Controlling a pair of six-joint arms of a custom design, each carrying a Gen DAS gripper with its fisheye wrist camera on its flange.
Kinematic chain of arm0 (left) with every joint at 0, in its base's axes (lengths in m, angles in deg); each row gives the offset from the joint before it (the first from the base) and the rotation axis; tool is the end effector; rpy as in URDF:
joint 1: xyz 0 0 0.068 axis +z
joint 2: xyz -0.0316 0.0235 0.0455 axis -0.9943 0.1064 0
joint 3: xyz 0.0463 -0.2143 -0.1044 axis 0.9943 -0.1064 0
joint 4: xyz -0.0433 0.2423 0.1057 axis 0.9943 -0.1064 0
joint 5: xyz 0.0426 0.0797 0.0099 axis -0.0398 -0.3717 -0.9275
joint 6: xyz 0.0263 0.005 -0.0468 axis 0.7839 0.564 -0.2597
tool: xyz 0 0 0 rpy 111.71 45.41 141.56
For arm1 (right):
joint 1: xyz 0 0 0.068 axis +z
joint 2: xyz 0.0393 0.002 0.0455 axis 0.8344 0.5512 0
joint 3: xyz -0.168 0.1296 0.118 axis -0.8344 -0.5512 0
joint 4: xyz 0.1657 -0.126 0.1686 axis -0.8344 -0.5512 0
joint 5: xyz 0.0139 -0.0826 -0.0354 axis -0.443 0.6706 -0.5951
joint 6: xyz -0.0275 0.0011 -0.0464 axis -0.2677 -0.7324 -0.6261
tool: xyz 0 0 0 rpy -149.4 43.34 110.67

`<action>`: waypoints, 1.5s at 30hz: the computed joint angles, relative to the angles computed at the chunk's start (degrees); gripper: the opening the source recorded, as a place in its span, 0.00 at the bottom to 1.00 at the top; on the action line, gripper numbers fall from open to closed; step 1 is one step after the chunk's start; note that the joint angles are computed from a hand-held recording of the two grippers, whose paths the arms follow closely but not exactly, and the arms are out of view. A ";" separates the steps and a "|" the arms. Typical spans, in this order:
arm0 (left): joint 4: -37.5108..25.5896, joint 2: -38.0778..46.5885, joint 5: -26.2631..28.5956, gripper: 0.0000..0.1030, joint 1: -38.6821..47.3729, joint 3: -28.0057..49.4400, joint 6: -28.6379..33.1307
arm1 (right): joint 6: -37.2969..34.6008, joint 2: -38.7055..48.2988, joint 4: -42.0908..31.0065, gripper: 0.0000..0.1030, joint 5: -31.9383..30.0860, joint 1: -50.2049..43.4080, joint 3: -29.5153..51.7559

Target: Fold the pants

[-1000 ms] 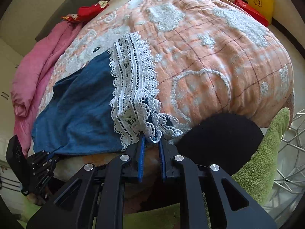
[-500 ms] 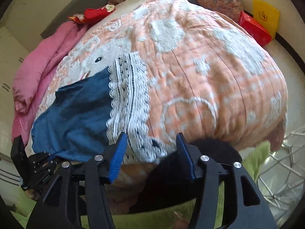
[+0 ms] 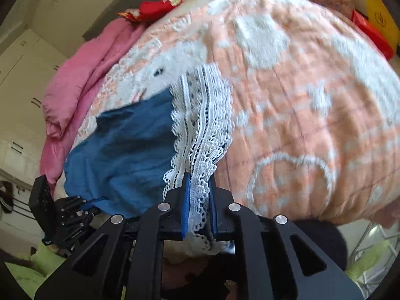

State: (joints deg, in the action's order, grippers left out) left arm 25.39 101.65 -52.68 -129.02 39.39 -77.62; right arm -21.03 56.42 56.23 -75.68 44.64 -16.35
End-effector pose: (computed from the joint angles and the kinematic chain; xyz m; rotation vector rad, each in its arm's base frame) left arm 0.1581 -0.1529 0.0849 0.5491 2.5503 -0.2573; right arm 0.2603 -0.0331 0.1119 -0.0885 2.5891 0.7639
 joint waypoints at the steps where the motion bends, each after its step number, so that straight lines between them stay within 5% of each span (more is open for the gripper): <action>1: 0.12 0.50 -0.12 0.02 -0.29 0.43 0.03 | 0.03 -0.09 -0.50 0.12 -0.16 -0.42 0.58; 8: 0.44 0.77 -0.12 0.09 -1.36 -0.03 -0.24 | -0.68 5.87 2.05 0.16 6.27 1.18 -0.19; 11: -4.37 -5.06 -1.09 0.40 -1.94 -0.97 -0.33 | -0.77 3.40 1.19 0.35 6.92 -0.25 -0.50; 15: -12.51 -17.16 -2.06 0.41 -0.20 -1.21 1.47 | -1.02 1.38 1.06 0.40 5.01 -3.79 1.62; 18: -14.48 -18.47 -2.24 0.46 4.67 1.86 5.18 | 1.57 3.66 2.37 0.44 3.42 -3.62 5.62; 28: -7.23 9.26 7.23 0.48 24.73 20.70 14.94 | 6.36 18.75 3.24 0.53 1.67 3.91 20.43; 32: -5.76 18.12 9.40 0.63 27.13 26.17 17.20 | 8.10 22.48 3.98 0.58 2.13 5.42 23.50; 36: -4.00 25.18 12.02 0.65 28.17 30.27 16.39 | 9.62 25.75 4.90 0.58 2.51 5.75 25.23; 37: -3.69 26.84 13.03 0.65 28.44 31.27 15.98 | 9.27 26.41 4.48 0.56 2.40 5.82 25.68; 38: -3.23 28.01 13.55 0.53 28.35 31.85 15.73 | 9.01 26.25 4.64 0.39 2.49 5.86 25.44; 39: -2.94 28.62 14.26 0.16 28.24 32.13 15.85 | 8.61 25.69 4.90 0.29 2.90 5.97 24.91; 40: -2.69 28.70 14.78 0.02 28.10 32.14 15.64 | 8.08 24.41 5.73 0.21 3.36 5.79 23.68; 45: 1.41 24.08 15.37 0.01 28.99 28.37 13.32 | 8.15 19.33 9.72 0.11 4.80 4.64 18.30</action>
